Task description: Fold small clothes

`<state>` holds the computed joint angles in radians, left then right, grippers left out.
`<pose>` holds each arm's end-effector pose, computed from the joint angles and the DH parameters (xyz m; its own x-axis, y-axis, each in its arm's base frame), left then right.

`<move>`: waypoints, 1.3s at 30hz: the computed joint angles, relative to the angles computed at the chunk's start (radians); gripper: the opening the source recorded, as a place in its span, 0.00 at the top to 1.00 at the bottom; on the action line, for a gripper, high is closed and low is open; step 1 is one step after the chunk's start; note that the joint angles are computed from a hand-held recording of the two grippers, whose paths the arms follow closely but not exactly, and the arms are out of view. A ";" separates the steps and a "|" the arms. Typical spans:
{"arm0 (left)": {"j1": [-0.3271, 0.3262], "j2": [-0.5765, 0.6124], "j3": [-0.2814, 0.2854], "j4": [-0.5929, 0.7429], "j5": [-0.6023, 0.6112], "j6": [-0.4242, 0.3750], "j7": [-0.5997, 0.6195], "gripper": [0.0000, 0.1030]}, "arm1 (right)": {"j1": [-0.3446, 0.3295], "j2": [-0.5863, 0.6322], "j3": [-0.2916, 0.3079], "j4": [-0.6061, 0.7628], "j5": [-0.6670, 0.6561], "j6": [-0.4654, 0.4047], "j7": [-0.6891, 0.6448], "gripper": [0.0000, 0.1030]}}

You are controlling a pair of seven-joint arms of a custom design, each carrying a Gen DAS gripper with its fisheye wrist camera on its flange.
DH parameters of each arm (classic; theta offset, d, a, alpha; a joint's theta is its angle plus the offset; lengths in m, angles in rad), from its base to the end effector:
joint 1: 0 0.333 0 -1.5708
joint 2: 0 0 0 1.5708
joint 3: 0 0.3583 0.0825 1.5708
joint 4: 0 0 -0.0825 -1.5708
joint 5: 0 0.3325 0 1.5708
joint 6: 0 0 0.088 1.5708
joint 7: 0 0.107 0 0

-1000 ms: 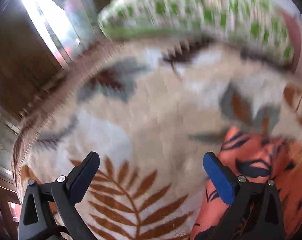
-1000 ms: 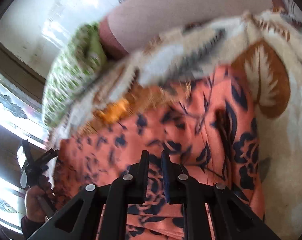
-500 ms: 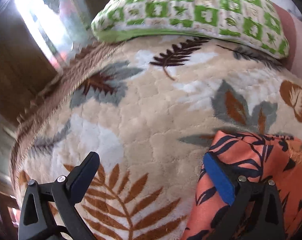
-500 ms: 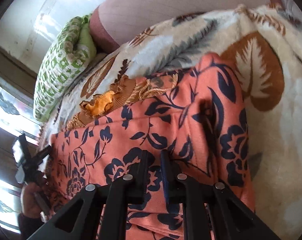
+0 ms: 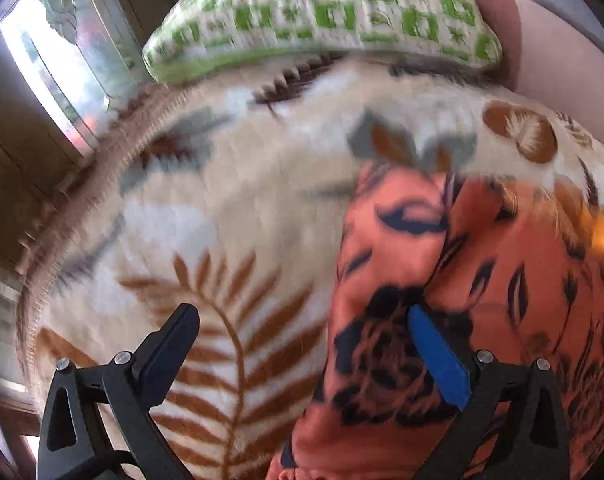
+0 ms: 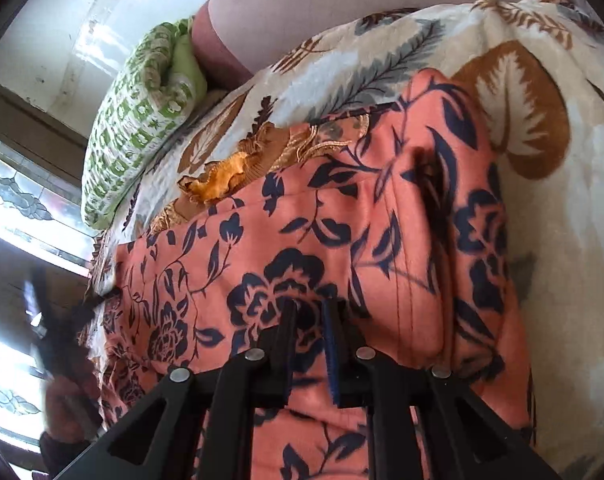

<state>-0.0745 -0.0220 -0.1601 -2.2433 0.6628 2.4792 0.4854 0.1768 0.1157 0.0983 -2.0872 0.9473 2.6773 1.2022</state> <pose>0.4868 -0.1191 0.4756 0.3906 -0.9123 -0.1233 -0.8226 -0.2858 -0.4916 0.5461 0.1260 0.4842 0.0186 -0.8257 -0.5638 -0.8952 0.2373 -0.3772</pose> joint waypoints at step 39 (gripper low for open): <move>-0.142 -0.925 -0.048 -0.714 -1.029 -0.180 0.722 0.64 | 0.071 -0.942 -0.278 -0.775 -0.387 -0.202 0.314 0.12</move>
